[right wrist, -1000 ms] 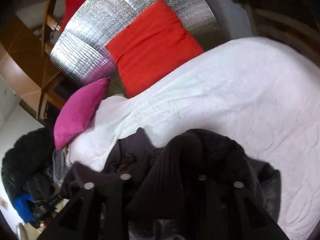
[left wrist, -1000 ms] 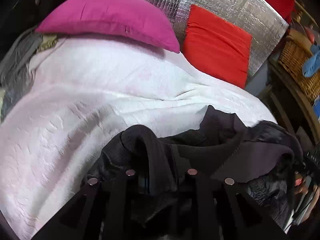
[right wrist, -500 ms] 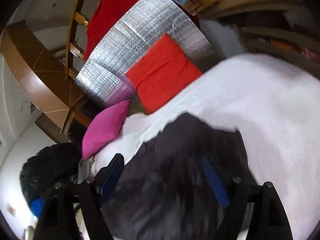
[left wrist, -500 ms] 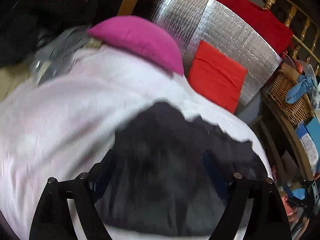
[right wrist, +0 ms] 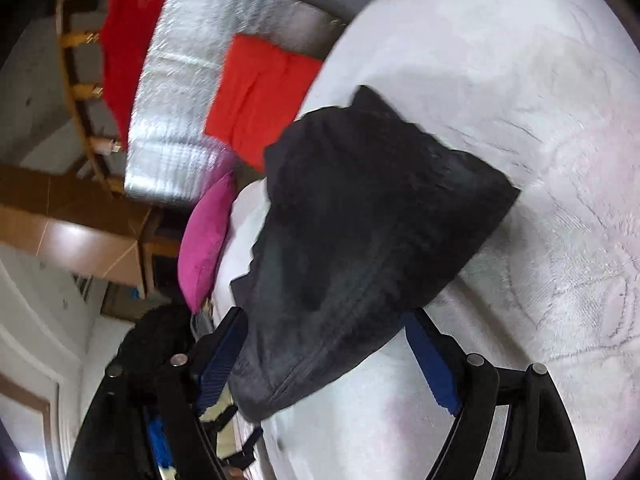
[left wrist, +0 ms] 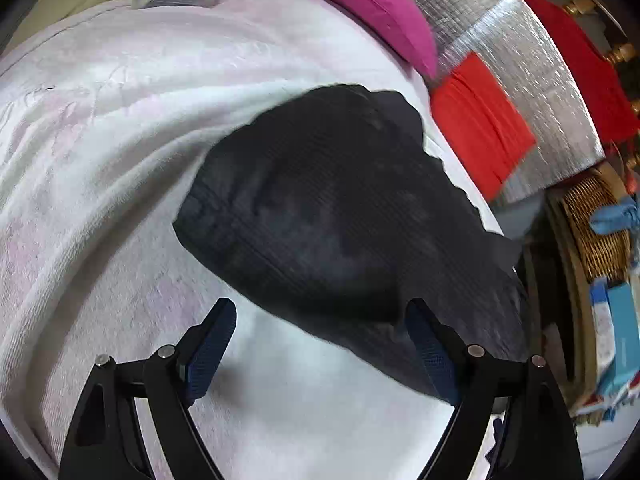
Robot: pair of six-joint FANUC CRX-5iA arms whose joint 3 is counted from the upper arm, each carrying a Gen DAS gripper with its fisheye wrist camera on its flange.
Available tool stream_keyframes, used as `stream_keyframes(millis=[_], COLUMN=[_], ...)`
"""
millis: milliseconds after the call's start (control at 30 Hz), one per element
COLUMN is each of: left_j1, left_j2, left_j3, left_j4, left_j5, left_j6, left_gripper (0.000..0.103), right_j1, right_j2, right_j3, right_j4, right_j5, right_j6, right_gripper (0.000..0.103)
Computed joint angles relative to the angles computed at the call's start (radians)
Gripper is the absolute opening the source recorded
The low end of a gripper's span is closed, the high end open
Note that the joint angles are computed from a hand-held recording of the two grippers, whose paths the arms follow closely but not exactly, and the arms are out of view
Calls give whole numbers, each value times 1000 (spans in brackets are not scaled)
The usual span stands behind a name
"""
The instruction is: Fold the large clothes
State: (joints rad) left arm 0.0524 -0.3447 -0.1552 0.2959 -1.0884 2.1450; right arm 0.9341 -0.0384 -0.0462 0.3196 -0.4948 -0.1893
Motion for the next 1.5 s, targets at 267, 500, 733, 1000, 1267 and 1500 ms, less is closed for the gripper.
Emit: stream_keyframes(millis=[267, 500, 733, 1000, 1267, 1500], left_j1=[0, 15, -62, -82, -150, -164], left_j2=[36, 30, 60, 59, 27, 18], left_j3=[-25, -60, 12, 59, 116, 151], left_j4=[28, 59, -100, -176, -297, -326], left_j5=[54, 130, 111, 63, 31, -10], left_j6=[47, 121, 198, 193, 173, 141], left_gripper=[90, 93, 93, 55, 32, 25], right_j1=[-46, -65, -66, -34, 6, 34], right_j2=[42, 99, 138, 183, 190, 173], right_j3=[-51, 11, 105, 188, 207, 202], right_j4=[5, -18, -103, -25, 115, 158], right_j5=[132, 133, 21, -143, -199, -225], right_j6=[-157, -78, 87, 101, 84, 107], right_gripper=[87, 94, 98, 66, 44, 39])
